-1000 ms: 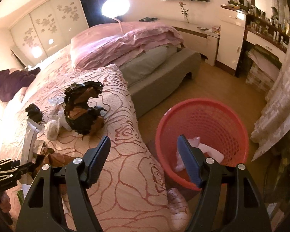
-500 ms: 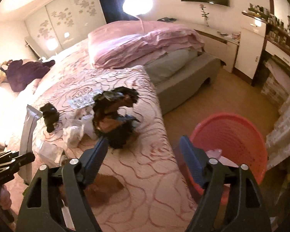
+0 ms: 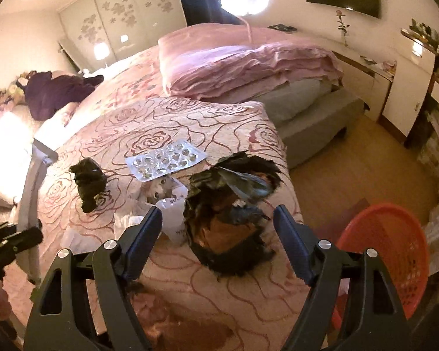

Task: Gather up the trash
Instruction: 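Grasp the grey snack wrapper with the left tool while the right tool grasps the dark cloth, then carry the grey wrapper and dark cloth over the red wastebasket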

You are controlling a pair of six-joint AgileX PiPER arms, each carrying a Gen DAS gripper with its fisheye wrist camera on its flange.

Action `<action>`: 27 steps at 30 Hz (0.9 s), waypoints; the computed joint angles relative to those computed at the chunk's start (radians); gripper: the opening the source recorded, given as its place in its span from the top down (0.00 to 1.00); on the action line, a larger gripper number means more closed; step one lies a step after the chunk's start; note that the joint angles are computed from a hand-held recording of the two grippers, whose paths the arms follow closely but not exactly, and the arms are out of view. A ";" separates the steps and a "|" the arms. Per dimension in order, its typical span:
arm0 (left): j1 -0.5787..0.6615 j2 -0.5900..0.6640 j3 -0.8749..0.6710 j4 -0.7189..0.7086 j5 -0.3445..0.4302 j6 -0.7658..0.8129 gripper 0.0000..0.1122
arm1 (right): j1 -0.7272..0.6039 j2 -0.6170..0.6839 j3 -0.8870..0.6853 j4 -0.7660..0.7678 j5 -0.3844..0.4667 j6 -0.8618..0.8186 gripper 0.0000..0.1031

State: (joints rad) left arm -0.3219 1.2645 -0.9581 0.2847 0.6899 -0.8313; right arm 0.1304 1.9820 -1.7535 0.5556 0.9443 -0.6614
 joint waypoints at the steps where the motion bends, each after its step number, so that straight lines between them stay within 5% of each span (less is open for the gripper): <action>1: 0.003 -0.001 -0.001 0.000 -0.001 0.002 0.74 | 0.004 0.005 -0.006 -0.005 0.000 0.004 0.31; 5: 0.008 -0.008 0.001 0.005 -0.005 0.001 0.74 | 0.017 0.040 -0.043 -0.025 0.030 0.023 0.53; 11: 0.023 -0.017 -0.005 0.008 -0.010 0.002 0.74 | 0.006 0.031 -0.029 -0.002 0.037 0.004 0.68; 27: -0.006 0.011 -0.065 0.033 0.009 -0.016 0.74 | -0.066 -0.118 0.102 0.083 0.007 -0.076 0.69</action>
